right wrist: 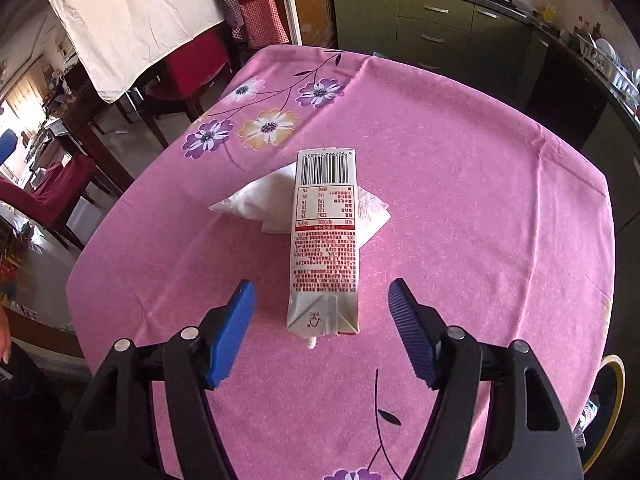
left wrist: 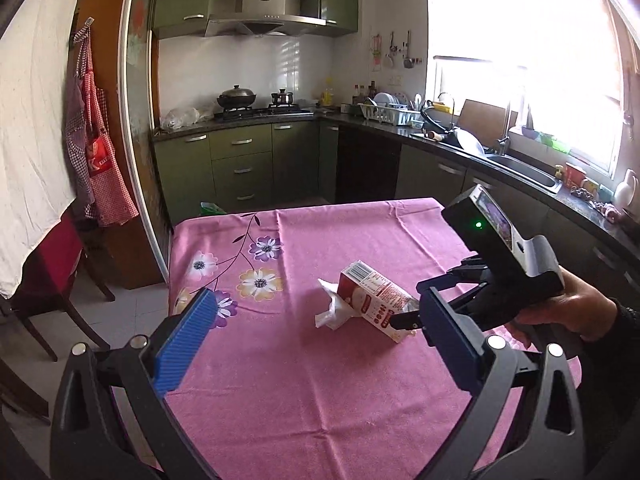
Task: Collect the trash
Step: 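Grasp the red-and-white milk carton with the right gripper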
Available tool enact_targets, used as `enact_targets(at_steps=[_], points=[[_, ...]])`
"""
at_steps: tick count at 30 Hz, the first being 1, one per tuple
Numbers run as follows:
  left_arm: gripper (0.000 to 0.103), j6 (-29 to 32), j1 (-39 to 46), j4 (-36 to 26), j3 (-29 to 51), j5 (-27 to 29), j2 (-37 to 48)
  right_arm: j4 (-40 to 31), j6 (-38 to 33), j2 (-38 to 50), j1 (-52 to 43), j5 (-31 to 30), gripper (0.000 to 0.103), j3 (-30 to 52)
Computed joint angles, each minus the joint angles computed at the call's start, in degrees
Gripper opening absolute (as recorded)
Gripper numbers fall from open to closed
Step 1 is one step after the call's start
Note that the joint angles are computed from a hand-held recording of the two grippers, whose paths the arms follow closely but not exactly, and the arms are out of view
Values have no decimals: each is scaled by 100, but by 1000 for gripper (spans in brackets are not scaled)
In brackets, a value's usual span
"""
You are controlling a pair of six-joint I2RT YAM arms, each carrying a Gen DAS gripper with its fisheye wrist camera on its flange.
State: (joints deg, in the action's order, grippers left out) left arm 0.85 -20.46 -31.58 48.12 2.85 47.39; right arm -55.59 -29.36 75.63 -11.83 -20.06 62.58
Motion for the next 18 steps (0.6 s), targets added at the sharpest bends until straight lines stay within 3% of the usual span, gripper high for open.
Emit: enact_targets(at_steps=[4,10,18], points=[[97,-16,202,61,-40,222,70,335,245,154,215,172,63,-108],[97,-47,249,71,-35,193,119,661,383,360,379,328,36,-253],[97,-94,93,26,2,4,145,324,124,115,-87,-133,35,-306]])
